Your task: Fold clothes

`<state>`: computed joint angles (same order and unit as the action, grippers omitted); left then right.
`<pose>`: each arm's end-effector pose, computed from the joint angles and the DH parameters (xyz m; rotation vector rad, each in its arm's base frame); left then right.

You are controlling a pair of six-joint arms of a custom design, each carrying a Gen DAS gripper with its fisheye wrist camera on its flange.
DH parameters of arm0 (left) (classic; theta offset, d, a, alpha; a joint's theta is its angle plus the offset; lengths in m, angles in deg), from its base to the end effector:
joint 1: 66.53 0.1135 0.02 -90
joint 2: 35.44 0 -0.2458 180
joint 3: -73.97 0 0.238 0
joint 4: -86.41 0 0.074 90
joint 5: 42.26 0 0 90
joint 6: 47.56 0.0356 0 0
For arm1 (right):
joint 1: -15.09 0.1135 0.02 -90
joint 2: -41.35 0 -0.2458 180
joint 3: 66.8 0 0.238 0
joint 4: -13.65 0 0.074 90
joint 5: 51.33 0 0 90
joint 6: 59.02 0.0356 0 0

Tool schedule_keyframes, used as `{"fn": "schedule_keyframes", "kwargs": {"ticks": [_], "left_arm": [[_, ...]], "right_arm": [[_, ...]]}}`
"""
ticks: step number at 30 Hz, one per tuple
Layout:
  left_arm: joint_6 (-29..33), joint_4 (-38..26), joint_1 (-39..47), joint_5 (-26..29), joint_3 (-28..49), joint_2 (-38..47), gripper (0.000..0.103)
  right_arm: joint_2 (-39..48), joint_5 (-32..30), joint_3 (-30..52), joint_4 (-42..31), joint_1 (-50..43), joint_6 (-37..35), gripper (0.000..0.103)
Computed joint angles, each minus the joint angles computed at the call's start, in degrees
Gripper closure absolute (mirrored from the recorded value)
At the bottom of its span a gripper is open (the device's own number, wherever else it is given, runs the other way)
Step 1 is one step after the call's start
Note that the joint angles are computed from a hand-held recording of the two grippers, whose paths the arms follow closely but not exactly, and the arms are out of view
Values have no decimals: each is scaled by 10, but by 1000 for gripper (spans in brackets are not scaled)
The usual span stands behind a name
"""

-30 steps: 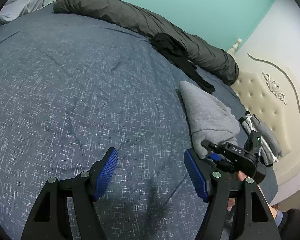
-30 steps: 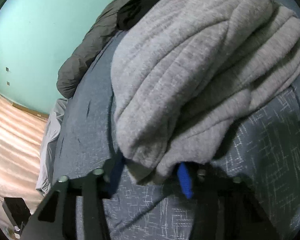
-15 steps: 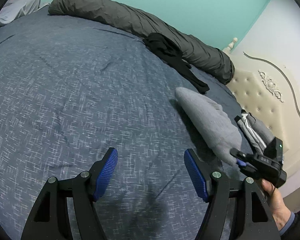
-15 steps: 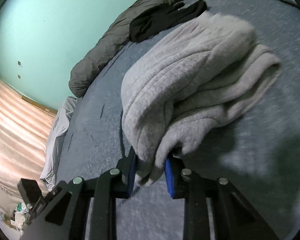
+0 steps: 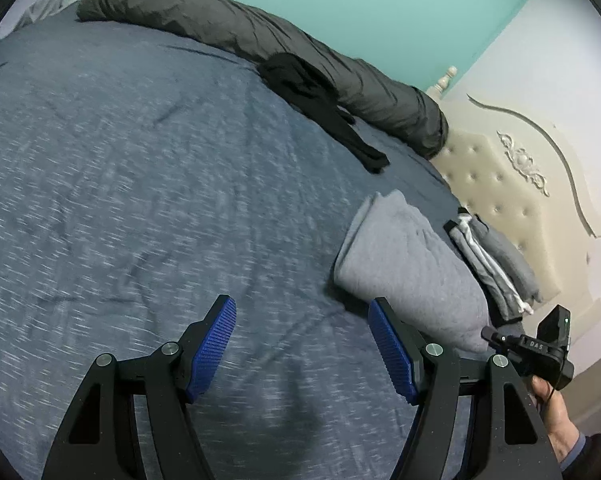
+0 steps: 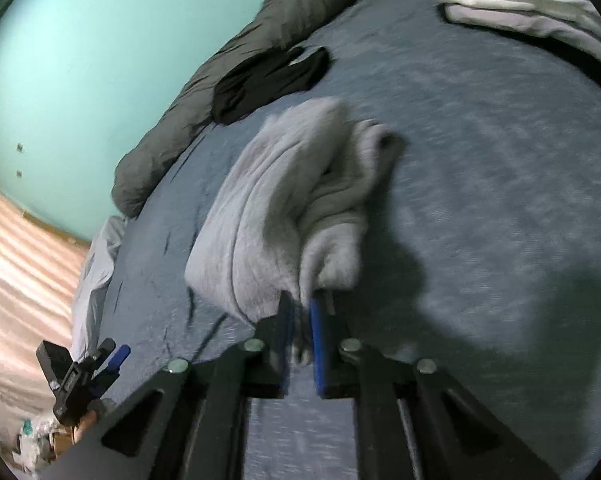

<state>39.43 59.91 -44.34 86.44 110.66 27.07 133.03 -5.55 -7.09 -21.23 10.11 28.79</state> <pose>0.1778 0.0485 0.1473 -0.2338 2.3148 -0.6686 0.2694 0.0014 0.1417 -0.1486 2.5299 0.9917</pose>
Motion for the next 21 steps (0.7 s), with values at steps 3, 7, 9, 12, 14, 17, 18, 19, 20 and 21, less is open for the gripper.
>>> {"fn": "schedule_keyframes", "kwargs": {"ticks": [3,7,9,12,14,17,18,19,20,21], "left_arm": [[-41,34,-61,-30,-9,4,30],[-75,79,-121,-64,-10,34,30],[-86,96,-152,-79,-9,53,30],[-95,114,-190,-98,-5,75,30],[-102,125,-210,-104,-2,90,30],[-112,144,-236,-103,3,118,30],[-114,146,-243,-104,4,123,30],[-116,148,-249,-106,5,127,30],[-117,148,-253,-105,5,128,30],[-118,147,-257,-103,6,127,30]], "right_arm": [[26,6,31,-40,-40,-45,96],[52,25,58,-44,-51,-60,97],[66,32,74,-45,-55,-64,97],[89,46,117,-67,-69,-89,97],[105,62,152,-89,-75,-114,97],[160,82,221,-162,-72,-159,96],[168,95,233,-180,-70,-173,95],[164,109,235,-180,-69,-177,95],[156,123,236,-178,-68,-179,95],[150,137,236,-175,-66,-181,95]]}}
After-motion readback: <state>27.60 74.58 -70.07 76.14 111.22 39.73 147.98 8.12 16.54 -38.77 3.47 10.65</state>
